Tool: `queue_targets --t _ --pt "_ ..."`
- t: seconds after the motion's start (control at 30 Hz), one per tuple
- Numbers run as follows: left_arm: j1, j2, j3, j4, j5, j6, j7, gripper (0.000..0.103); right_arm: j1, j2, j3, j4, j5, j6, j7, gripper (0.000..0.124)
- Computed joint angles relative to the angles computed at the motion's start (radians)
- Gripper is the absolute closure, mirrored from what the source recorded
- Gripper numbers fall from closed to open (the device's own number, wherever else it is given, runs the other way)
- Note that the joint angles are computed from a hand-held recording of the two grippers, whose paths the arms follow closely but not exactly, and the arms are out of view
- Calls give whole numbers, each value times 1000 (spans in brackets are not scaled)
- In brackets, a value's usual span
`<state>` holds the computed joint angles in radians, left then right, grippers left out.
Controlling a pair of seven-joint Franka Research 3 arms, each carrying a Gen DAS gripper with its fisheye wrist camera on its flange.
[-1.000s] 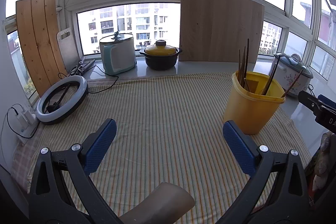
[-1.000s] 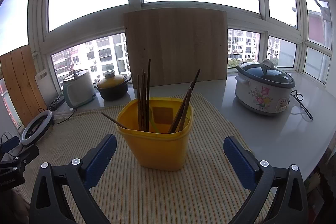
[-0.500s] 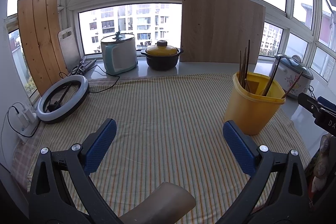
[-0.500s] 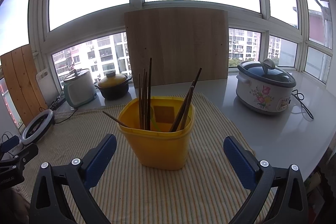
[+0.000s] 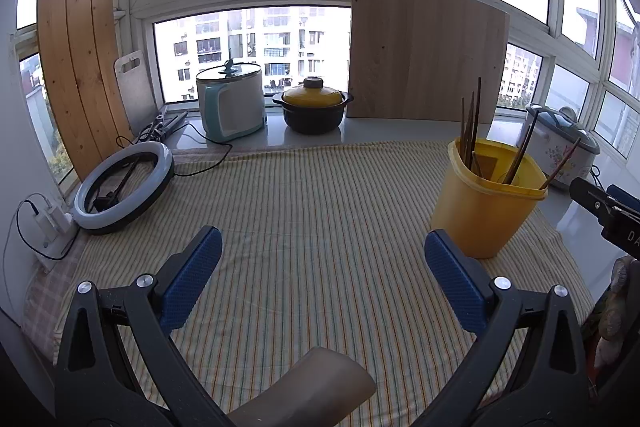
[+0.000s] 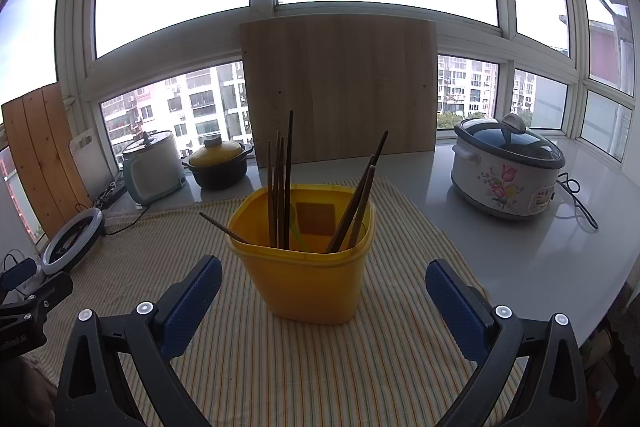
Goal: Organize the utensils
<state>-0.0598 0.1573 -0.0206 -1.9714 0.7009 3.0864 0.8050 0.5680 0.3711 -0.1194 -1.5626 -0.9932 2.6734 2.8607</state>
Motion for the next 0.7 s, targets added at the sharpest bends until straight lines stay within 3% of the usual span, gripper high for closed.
queue_targets --t 0.7 --pt "-5 -6 13 3 40 -8 -42 0 0 0 1 0 4 0 2 21"
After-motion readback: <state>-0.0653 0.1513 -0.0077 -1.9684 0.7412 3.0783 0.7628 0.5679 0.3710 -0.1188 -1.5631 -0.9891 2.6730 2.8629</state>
